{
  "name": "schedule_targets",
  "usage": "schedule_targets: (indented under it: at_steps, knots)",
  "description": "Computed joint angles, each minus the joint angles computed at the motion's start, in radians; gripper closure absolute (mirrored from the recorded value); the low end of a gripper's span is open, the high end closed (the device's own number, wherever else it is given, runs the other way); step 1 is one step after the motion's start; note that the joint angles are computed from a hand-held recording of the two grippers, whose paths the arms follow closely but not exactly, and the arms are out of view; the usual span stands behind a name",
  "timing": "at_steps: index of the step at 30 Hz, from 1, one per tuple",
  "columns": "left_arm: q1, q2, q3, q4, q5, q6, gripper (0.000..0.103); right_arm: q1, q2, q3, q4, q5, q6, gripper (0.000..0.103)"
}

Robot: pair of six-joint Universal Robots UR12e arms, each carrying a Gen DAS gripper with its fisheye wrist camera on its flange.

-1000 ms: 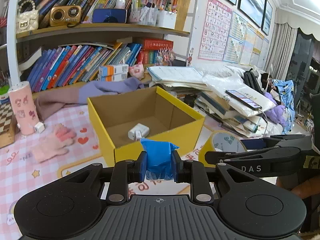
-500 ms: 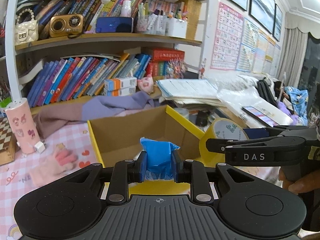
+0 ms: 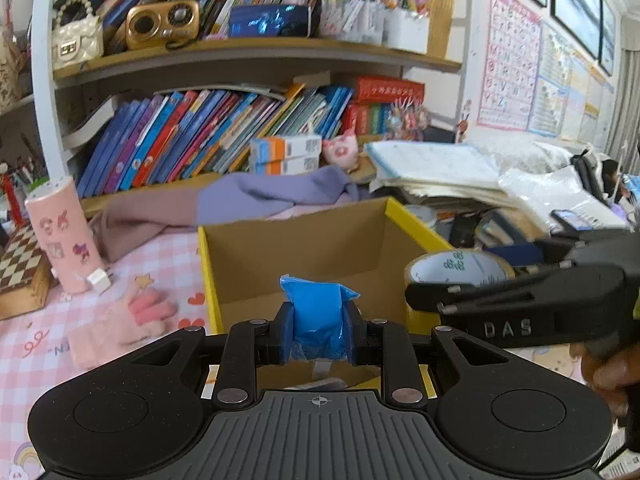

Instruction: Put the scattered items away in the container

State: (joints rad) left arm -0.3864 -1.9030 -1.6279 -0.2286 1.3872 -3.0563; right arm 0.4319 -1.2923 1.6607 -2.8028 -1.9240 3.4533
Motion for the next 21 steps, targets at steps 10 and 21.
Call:
schedule_targets:
  at_steps: [10,21]
  knots:
    - [-0.018,-0.037,0.028,-0.052,0.083,-0.024,0.079,-0.036,0.046,-0.079,0.121,0.092,-0.125,0.020]
    - [-0.019,-0.055,0.032,-0.066,0.093,-0.056,0.078,-0.045,0.073,-0.114,0.239,0.109,-0.164,0.020]
